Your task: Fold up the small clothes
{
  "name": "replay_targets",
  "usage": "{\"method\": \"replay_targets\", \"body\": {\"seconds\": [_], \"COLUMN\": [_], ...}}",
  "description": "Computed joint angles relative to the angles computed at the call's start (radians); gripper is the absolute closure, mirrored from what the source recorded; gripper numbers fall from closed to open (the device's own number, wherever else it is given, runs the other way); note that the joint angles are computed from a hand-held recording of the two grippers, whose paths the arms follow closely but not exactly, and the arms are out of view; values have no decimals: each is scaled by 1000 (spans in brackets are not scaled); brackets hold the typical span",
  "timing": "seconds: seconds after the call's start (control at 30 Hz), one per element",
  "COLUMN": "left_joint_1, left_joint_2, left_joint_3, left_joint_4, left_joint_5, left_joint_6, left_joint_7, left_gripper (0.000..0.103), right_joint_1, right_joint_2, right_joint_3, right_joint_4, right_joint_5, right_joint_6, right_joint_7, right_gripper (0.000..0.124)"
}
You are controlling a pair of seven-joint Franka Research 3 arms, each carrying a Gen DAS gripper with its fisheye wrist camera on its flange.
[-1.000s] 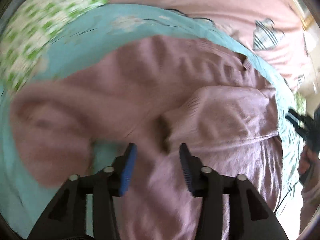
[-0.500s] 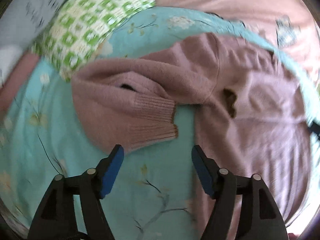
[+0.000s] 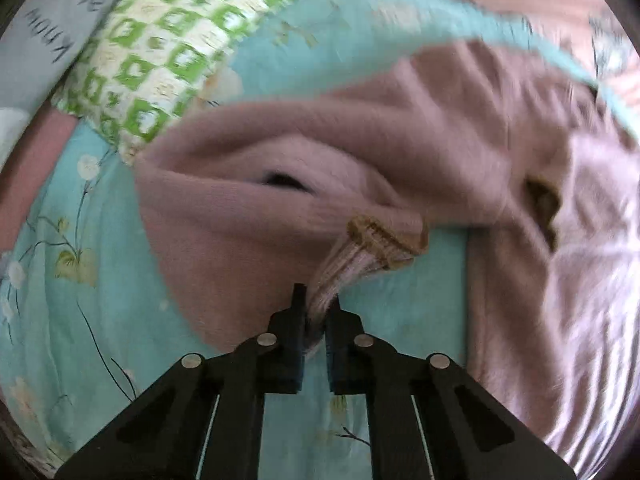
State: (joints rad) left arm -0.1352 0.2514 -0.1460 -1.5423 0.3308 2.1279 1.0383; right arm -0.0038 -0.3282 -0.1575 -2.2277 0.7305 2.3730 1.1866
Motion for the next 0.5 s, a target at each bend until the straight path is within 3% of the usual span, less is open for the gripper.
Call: {"method": "replay_targets", "body": {"seconds": [0.27,0.5], "left_joint_1": [22,-37], "left_joint_2": [-141,-7], "left_joint_3": [-17,-62], "left_joint_4": [-72,212], "left_joint_5": [-100,-159], "left_joint_6": [170,186], "left_joint_7": [-28,55], "left_gripper": [99,99], "right_joint_1": [12,18], "right_joint_2": [18,38], "right_joint_3": [0,0], "right_joint_4": [0,17], "right_joint_5": [24,65], "right_joint_6": [1,-7], "right_joint_7": [-24,-52], "right_gripper": [78,78]}}
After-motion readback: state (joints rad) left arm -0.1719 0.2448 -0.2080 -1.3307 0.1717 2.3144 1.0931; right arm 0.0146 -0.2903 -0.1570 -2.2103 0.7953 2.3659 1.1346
